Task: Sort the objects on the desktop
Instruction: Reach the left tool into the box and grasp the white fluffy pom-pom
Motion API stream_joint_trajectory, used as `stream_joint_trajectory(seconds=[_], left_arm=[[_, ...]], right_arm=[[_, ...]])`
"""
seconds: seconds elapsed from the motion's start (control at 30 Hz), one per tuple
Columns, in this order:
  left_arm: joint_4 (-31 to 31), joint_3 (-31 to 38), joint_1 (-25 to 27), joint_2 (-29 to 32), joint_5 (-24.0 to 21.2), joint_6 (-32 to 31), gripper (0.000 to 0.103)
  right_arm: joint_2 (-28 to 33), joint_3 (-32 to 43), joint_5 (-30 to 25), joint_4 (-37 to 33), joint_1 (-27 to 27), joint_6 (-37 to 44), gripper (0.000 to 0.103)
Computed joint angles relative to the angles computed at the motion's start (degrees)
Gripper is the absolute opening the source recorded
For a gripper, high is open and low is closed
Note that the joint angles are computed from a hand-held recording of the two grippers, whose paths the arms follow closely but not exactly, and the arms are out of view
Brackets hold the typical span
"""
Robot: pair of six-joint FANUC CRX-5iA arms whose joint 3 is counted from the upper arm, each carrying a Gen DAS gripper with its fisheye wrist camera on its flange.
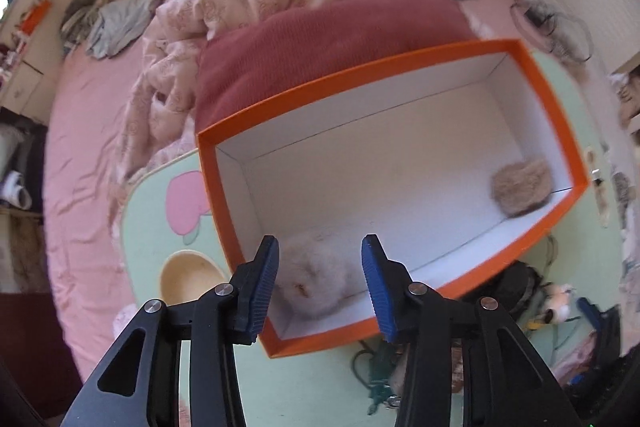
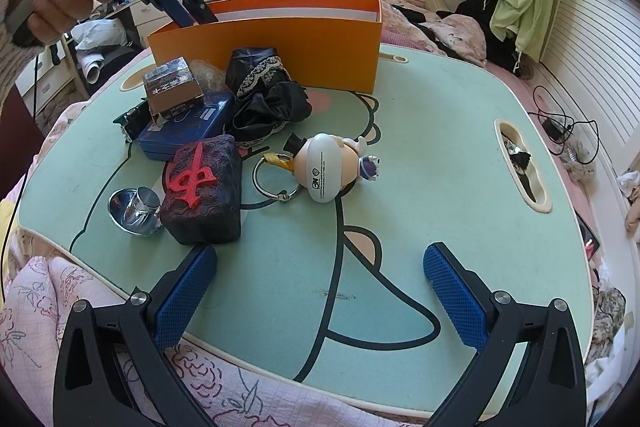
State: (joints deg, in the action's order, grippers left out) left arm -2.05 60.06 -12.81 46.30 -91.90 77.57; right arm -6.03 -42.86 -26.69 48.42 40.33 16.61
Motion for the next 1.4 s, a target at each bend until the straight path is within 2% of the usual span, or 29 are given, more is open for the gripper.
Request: stream_joint_trajectory(seconds=[0.13, 0.23, 0.37, 0.4, 0.43, 0.53, 0.73, 0.87, 0.93, 1.07, 1.13, 1.17, 1.23, 1.27, 1.3, 1.33, 1.4], left_arm=[[-3.07, 6.40, -0.81, 4.18, -5.83, 0.32, 0.041], [0.13, 11.11, 0.16, 7.65, -9.29, 0.54, 0.038], [-3.40, 13.12, -0.69, 8.98, -10.24, 0.49, 0.026], [-4.34, 12.20, -0.90, 8.44, -9.38, 0.77, 0.015], [-4.83, 11.63, -0.94, 8.08, -8.79, 1.33, 0.011], [-2.24, 7.59, 0.18, 5.92, -5.33, 1.91, 0.001], [6.94, -6.28, 3.69, -3.66, 6.48, 0.70, 0.001], [16.91, -21.76, 6.80, -14.46, 17.71, -4.46, 0.001], [19.73, -29.46, 7.57, -19.62, 22.21, -7.85, 0.001], [23.72, -43.38, 8.65, -27.74, 29.04, -13.45, 0.001], [23.23, -45.02, 8.40, -28.28, 29.26, -13.96, 0.001], [21.83, -44.28, 7.90, -27.83, 29.03, -13.18, 0.004], [18.12, -40.69, 6.49, -25.68, 28.47, -9.65, 0.037], [16.95, -38.31, 5.73, -23.99, 28.15, -7.65, 0.069], [16.73, -36.30, 5.03, -22.35, 28.45, -6.28, 0.081], [16.31, -34.10, 4.27, -20.62, 28.49, -5.04, 0.082], [12.36, -24.01, 2.08, -13.78, 23.64, 0.26, 0.082]], right_arm=[[0.01, -0.07, 0.09, 0.17, -0.09, -0.05, 0.103], [-0.11, -0.20, 0.08, 0.27, 0.05, -0.24, 0.103], [-0.11, -0.20, -0.01, 0.56, 0.15, -0.44, 0.103], [-0.14, -0.33, 0.01, 0.82, 0.19, -0.72, 0.103], [-0.15, -0.39, 0.07, 0.95, 0.19, -0.85, 0.103], [-0.18, -0.41, 0.22, 0.73, 0.12, -0.63, 0.103], [-0.17, -0.32, 0.23, 0.59, 0.10, -0.48, 0.103], [-0.22, -0.38, 0.33, 0.55, 0.02, -0.40, 0.103], [-0.21, -0.37, 0.31, 0.55, 0.03, -0.40, 0.103], [-0.23, -0.39, 0.36, 0.51, -0.02, -0.32, 0.103], [-0.22, -0.37, 0.35, 0.49, -0.02, -0.27, 0.103], [-0.22, -0.37, 0.35, 0.49, -0.02, -0.27, 0.103], [-0.17, -0.27, 0.26, 0.38, 0.06, -0.21, 0.103], [-0.21, -0.39, 0.34, 0.55, 0.01, -0.35, 0.103], [-0.19, -0.36, 0.28, 0.57, 0.07, -0.39, 0.103], [-0.22, -0.37, 0.28, 0.56, 0.05, -0.38, 0.103], [-0.30, -0.52, 0.49, 0.65, -0.08, -0.41, 0.103]])
